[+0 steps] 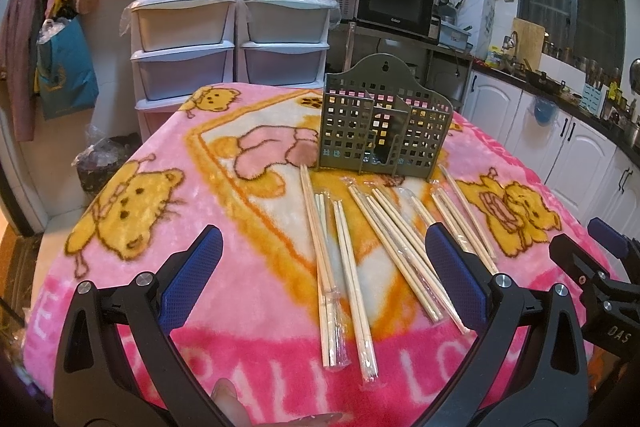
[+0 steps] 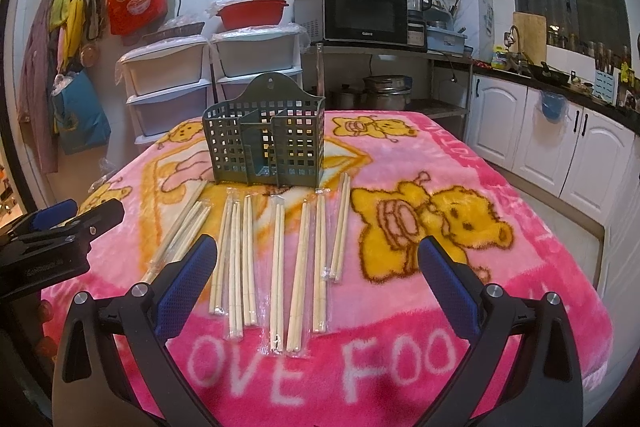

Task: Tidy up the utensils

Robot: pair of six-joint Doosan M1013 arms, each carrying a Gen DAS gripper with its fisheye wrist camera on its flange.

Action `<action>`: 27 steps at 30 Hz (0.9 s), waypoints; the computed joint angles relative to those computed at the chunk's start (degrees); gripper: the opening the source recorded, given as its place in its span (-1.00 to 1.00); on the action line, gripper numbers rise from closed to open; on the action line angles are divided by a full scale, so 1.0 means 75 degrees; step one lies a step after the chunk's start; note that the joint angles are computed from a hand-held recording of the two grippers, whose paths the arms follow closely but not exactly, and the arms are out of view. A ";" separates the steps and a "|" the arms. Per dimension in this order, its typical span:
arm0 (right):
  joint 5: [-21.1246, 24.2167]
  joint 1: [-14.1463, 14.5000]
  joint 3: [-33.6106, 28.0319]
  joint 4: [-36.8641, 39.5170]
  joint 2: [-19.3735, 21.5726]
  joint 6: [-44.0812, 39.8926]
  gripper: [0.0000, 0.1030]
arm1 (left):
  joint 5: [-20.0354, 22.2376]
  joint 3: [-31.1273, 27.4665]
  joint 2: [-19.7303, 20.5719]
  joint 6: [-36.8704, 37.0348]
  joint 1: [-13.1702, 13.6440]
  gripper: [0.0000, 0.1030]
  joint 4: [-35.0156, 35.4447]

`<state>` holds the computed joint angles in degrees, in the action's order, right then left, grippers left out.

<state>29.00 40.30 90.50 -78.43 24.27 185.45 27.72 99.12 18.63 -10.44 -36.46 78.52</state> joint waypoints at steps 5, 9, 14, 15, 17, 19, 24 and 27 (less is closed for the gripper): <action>-0.0167 -0.0123 -0.0092 0.0604 -0.0002 -0.0647 0.89 | 0.0109 -0.0230 0.0092 0.0423 0.0089 0.82 -0.0389; -0.0274 -0.0286 -0.0394 0.1803 0.0091 -0.1997 0.89 | -0.0016 -0.0409 0.0147 0.0713 0.0205 0.82 -0.0630; -0.0357 -0.0563 -0.0850 0.4074 0.0278 -0.4100 0.89 | 0.0001 -0.0696 0.0261 0.1360 0.0318 0.82 -0.1027; -0.0310 -0.0629 -0.0974 0.4527 0.0335 -0.4560 0.89 | 0.0065 -0.0806 0.0315 0.1771 0.0345 0.82 -0.1345; -0.0272 -0.0713 -0.1127 0.5066 0.0412 -0.5076 0.89 | 0.0158 -0.0964 0.0401 0.2295 0.0397 0.82 -0.1742; -0.0304 -0.0823 -0.1274 0.5672 0.0479 -0.5597 0.89 | 0.0229 -0.1114 0.0489 0.2753 0.0456 0.82 -0.2075; -0.0067 -0.0994 -0.1724 0.6574 0.0694 -0.6578 0.89 | 0.0464 -0.1560 0.0747 0.4062 0.0609 0.82 -0.3055; 0.0121 -0.1101 -0.2021 0.7002 0.0858 -0.7092 0.89 | 0.0601 -0.1854 0.0937 0.4749 0.0700 0.82 -0.3572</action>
